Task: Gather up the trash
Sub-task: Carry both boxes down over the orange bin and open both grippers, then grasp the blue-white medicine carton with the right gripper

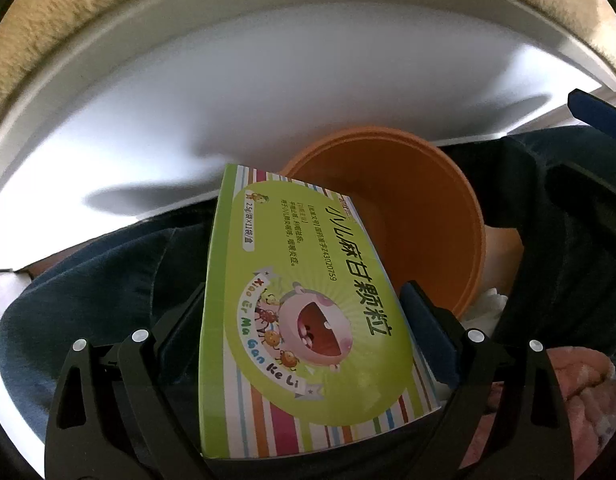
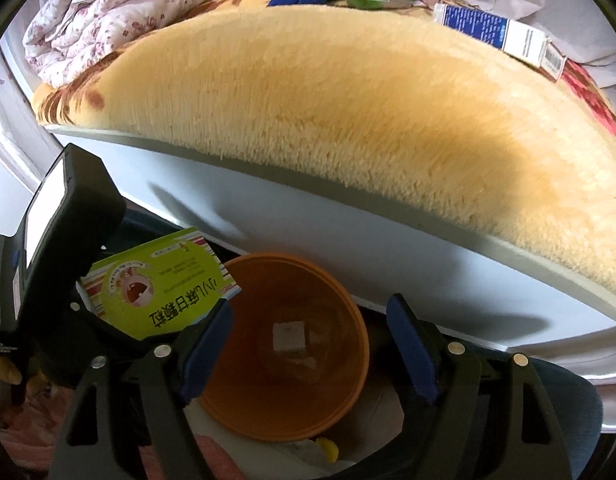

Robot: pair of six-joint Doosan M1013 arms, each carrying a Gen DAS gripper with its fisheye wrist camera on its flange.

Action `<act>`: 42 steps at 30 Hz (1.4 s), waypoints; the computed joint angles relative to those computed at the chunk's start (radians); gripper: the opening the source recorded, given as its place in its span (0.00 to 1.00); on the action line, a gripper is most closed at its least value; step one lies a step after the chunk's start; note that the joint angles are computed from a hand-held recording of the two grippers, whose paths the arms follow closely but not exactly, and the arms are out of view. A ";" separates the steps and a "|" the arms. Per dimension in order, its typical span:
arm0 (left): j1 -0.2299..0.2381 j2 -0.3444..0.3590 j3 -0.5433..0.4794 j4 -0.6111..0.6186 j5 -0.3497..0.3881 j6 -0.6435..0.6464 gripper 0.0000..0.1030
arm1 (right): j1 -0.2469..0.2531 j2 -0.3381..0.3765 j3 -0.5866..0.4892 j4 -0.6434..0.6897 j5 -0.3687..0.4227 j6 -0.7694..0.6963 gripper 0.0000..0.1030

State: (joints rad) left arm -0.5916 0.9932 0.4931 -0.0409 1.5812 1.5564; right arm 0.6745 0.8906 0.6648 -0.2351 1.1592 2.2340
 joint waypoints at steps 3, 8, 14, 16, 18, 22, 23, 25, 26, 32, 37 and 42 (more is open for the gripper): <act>-0.003 -0.022 0.022 0.009 -0.034 0.005 0.87 | 0.002 -0.018 0.023 -0.012 -0.021 0.008 0.75; -0.006 -0.062 0.064 0.017 -0.094 0.017 0.87 | 0.010 -0.057 0.071 -0.048 -0.069 0.021 0.75; -0.005 -0.109 0.098 0.019 -0.180 0.017 0.87 | 0.017 -0.118 0.123 -0.116 -0.138 0.057 0.75; -0.004 -0.128 0.108 0.019 -0.220 0.016 0.87 | 0.019 -0.132 0.131 -0.148 -0.161 0.074 0.77; -0.005 -0.142 0.116 0.019 -0.252 0.011 0.87 | 0.021 -0.143 0.135 -0.185 -0.182 0.097 0.78; 0.001 -0.165 0.120 0.003 -0.303 0.007 0.87 | 0.022 -0.149 0.118 -0.273 -0.193 0.149 0.79; 0.001 -0.172 0.123 0.004 -0.318 0.011 0.87 | 0.021 -0.151 0.120 -0.285 -0.196 0.159 0.79; 0.005 -0.183 0.126 0.000 -0.342 0.013 0.87 | 0.017 -0.153 0.114 -0.312 -0.197 0.181 0.79; 0.008 -0.188 0.129 -0.005 -0.353 0.015 0.87 | 0.015 -0.156 0.115 -0.332 -0.195 0.193 0.80; 0.018 -0.182 0.070 0.004 -0.392 -0.012 0.87 | -0.001 -0.159 0.105 -0.399 -0.187 0.241 0.81; 0.029 -0.165 0.017 0.008 -0.419 -0.035 0.87 | -0.017 -0.147 0.074 -0.433 -0.175 0.253 0.82; 0.039 -0.117 -0.085 0.001 -0.400 -0.057 0.88 | -0.039 -0.126 0.035 -0.415 -0.166 0.250 0.86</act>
State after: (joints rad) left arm -0.5522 0.8761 0.4078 -0.0394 1.1815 1.4997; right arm 0.6354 0.7648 0.6995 -0.6501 0.9934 2.4837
